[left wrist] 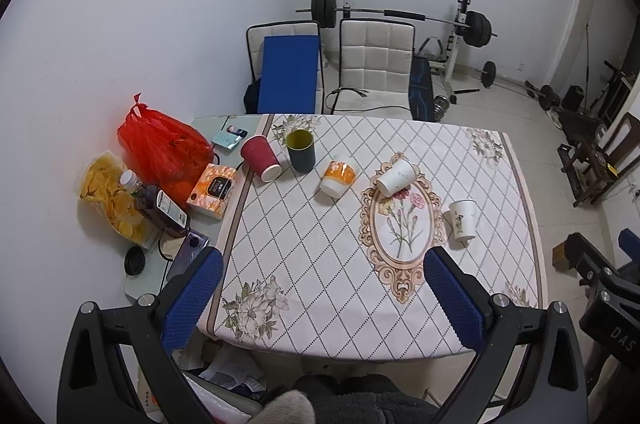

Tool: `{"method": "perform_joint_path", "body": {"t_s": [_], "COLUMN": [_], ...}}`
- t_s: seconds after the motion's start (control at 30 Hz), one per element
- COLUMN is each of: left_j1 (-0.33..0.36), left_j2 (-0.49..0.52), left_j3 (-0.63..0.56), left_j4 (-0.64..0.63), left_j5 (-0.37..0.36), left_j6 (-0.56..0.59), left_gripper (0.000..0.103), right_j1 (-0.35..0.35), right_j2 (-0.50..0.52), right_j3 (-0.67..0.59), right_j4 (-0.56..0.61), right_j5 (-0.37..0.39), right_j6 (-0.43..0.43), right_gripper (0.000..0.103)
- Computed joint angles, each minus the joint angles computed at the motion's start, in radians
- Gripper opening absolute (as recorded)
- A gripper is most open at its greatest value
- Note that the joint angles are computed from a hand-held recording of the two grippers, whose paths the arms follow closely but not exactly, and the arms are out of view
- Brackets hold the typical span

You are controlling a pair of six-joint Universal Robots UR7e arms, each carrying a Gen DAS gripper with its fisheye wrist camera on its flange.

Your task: Flip cup upside down

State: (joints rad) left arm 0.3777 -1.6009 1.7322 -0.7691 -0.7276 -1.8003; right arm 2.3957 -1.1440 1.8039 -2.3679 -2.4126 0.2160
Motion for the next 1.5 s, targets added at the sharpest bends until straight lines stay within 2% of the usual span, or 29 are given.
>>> {"method": "perform_joint_path", "body": {"t_s": [0.27, 0.4, 0.53, 0.7, 0.9, 1.23, 1.43, 1.5], "left_j1": [0.134, 0.220, 0.328, 0.496, 0.682, 0.935, 1.058, 1.090], "left_j2": [-0.033, -0.059, -0.084, -0.094, -0.061, 0.076, 0.199, 0.238], "left_j3": [0.054, 0.086, 0.119, 0.139, 0.124, -0.031, -0.172, -0.218], "left_j4": [-0.009, -0.012, -0.057, -0.194, -0.385, -0.702, -0.902, -0.948], "left_j5": [0.006, 0.005, 0.018, 0.044, 0.080, 0.119, 0.055, 0.027], "left_j6": [-0.064, -0.073, -0.023, 0.160, 0.418, 0.789, 0.981, 1.022], "left_gripper": [0.103, 0.103, 0.103, 0.103, 0.103, 0.103, 0.102, 0.097], "right_j1": [-0.101, -0.145, -0.188, -0.231, -0.258, -0.291, -0.308, -0.311], "right_j2": [0.064, 0.140, 0.228, 0.373, 0.548, 0.780, 0.908, 0.946], "right_j3": [0.044, 0.058, 0.055, 0.004, -0.128, -0.402, -0.599, -0.662], "right_j4": [-0.092, -0.149, -0.176, -0.175, -0.097, 0.048, 0.131, 0.157], "right_j5": [0.066, 0.084, 0.111, 0.123, 0.137, 0.126, 0.114, 0.107], "right_j6": [-0.102, -0.170, -0.198, -0.196, -0.135, -0.058, -0.033, -0.030], "right_gripper": [0.103, 0.103, 0.103, 0.103, 0.103, 0.103, 0.103, 0.103]}}
